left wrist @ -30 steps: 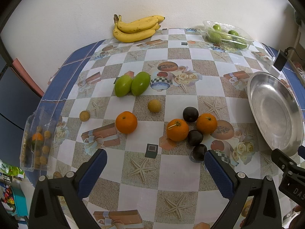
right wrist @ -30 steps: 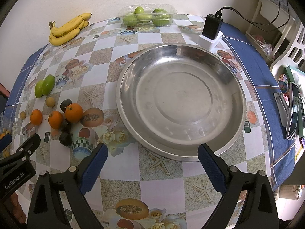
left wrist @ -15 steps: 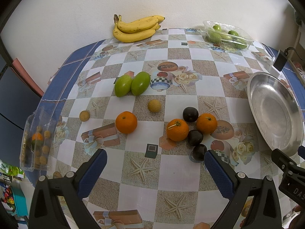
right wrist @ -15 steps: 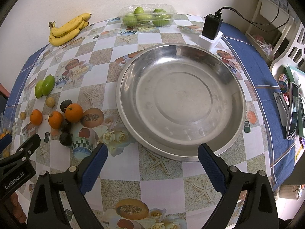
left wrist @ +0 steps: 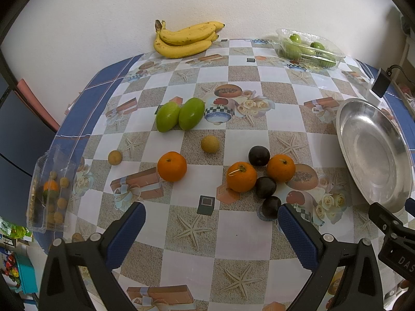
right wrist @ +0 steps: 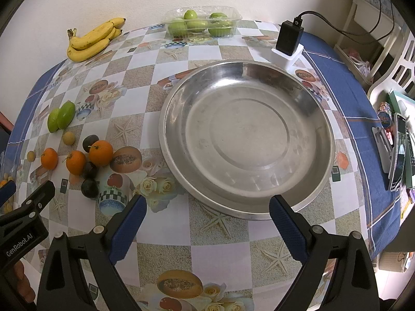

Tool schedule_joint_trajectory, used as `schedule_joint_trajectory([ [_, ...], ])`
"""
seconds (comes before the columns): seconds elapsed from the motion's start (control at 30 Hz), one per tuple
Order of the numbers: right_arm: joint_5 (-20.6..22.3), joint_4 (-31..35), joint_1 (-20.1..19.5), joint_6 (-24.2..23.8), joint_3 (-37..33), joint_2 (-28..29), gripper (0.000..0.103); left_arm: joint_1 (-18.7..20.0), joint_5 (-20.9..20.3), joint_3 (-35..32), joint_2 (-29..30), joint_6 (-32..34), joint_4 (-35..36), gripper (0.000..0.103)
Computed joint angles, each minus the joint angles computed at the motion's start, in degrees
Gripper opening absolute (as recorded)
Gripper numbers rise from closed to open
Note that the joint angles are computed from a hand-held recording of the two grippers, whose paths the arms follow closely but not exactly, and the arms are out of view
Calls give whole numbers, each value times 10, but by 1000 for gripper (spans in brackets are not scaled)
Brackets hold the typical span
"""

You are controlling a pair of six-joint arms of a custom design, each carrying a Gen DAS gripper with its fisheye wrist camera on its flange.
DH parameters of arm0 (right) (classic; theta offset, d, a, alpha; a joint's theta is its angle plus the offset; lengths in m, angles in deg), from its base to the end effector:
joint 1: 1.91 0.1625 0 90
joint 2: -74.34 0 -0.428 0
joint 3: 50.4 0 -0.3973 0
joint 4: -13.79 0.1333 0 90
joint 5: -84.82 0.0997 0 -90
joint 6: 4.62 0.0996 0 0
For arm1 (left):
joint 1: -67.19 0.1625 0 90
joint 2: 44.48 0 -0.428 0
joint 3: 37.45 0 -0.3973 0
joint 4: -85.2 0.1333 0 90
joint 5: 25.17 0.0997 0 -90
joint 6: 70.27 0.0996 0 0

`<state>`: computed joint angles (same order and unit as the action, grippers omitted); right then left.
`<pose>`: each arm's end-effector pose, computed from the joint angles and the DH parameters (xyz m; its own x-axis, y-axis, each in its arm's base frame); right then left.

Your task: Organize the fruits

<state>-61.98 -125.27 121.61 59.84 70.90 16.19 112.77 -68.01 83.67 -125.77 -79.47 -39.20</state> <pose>0.3115 -0.3799 0.0944 -0.6316 0.5260 0.5696 0.0795 0.7747 -0.6273 -0.1765 -0.4749 0.2542 -0.5429 0.4050 -0.7357 0.6179 0.7859 -0.0233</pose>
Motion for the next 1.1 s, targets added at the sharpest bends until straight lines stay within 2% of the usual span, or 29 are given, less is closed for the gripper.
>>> schedule_joint_trajectory([
  [0.3, -3, -9, 3, -13, -2, 5, 96, 2, -21, -4, -2, 7, -8, 103],
  [0.47, -13, -67, 13, -74, -9, 22, 96, 11, -37, -14, -7, 23, -25, 103],
  [0.53, -6, -114, 17, -117, -12, 30, 96, 18, -42, -23, -8, 28, -30, 103],
  [0.7, 8, -174, 22, -187, -33, 52, 96, 38, -60, -48, -9, 38, -39, 103],
  [0.87, 30, -215, 18, -232, -53, 69, 96, 53, -69, -65, -7, 65, -54, 103],
  [1.1, 64, -222, 7, -263, -81, 92, 96, 75, -63, -87, 6, 99, -55, 103],
])
